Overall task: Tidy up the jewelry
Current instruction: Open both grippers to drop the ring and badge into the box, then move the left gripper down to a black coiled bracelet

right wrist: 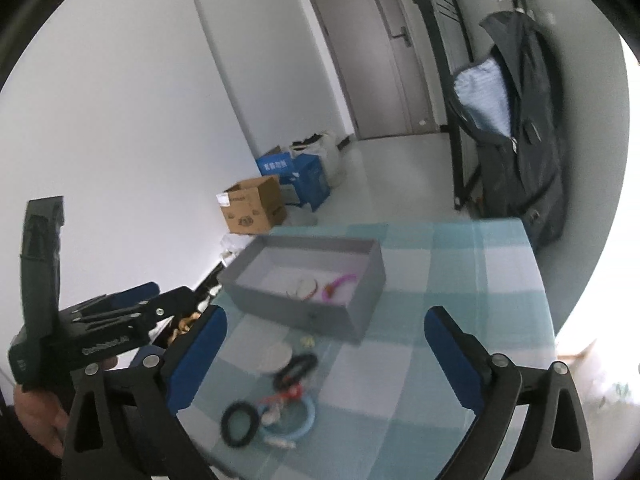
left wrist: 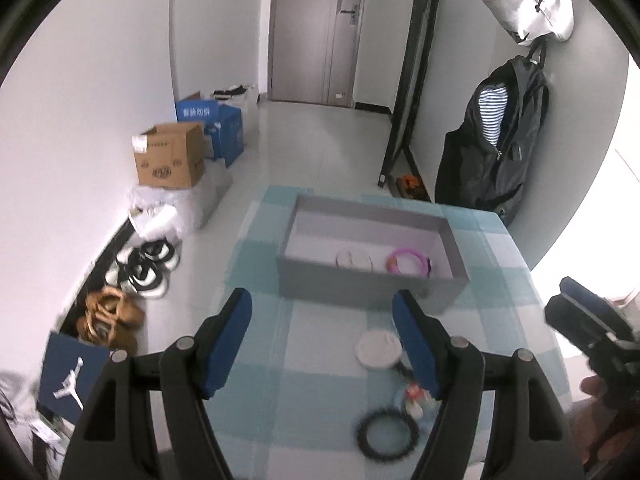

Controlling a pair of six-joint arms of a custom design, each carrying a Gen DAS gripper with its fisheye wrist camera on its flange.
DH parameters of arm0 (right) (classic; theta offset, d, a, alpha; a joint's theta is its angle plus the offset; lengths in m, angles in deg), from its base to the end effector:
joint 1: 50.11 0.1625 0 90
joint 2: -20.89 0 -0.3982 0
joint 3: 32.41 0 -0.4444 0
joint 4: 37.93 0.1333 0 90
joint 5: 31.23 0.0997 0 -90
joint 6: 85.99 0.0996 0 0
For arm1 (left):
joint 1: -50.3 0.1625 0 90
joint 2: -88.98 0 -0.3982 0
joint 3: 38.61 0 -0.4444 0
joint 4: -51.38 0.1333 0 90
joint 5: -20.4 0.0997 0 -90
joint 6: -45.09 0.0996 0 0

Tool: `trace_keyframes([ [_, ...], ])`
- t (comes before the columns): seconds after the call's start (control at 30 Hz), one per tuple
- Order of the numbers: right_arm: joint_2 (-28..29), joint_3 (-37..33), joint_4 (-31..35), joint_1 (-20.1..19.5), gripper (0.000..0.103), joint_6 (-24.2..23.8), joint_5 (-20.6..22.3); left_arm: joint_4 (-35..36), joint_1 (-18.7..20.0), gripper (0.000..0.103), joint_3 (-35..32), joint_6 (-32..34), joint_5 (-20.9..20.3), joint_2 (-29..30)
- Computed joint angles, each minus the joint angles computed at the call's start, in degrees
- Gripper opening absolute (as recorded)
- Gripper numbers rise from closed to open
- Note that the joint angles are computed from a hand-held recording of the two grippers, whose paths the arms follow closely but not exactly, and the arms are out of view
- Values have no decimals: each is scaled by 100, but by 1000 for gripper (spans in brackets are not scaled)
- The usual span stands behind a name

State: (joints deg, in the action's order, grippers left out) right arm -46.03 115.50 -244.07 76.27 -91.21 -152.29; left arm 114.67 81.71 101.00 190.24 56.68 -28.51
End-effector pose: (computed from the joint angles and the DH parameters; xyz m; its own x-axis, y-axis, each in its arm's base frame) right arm 0.2773 -0.2383 0.0775 -0.8181 -0.3277 0.4725 -0.5617 0.6311 -0.5350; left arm -0.0024 -0.2517 0.2817 -0.7844 0.0900 -0.6137 0.4905 0.6957 -0.5248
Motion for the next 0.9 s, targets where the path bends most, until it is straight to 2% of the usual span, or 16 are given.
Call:
trace_keyframes([
  [0.1, -3, 115, -4, 113, 101, 170, -140, 455, -333, 72, 238, -629, 64, -118],
  [0.23, 51, 187, -86, 209, 102, 197, -315, 850, -567, 77, 472, -1140, 187, -330],
  [0.4, 10, 333, -94, 218, 102, 392, -414, 501, -165, 81, 424, -616, 728, -333],
  [0.47, -18, 401, -49, 176, 102, 461, -439, 416, -163, 83, 490, -476, 952, -228],
  [0.57, -52, 465, 37, 75, 102, 508, -419, 139, 39, 83, 450, 65, 1302, -165],
  [0.6, -46, 482, 59, 60, 102, 510, -418, 112, 25, 83, 475, 61, 1297, -93],
  [0.7, 7, 525, 71, -12, 102, 516, -525, -88, 312, 83, 407, 381, 1550, 143],
  [0.8, -148, 621, 190, -163, 102, 588, -435, -179, 517, 83, 372, 581, 1753, 279],
  [0.9, -248, 692, 123, -213, 102, 562, -467, -134, 550, 83, 392, 448, 1696, 492],
])
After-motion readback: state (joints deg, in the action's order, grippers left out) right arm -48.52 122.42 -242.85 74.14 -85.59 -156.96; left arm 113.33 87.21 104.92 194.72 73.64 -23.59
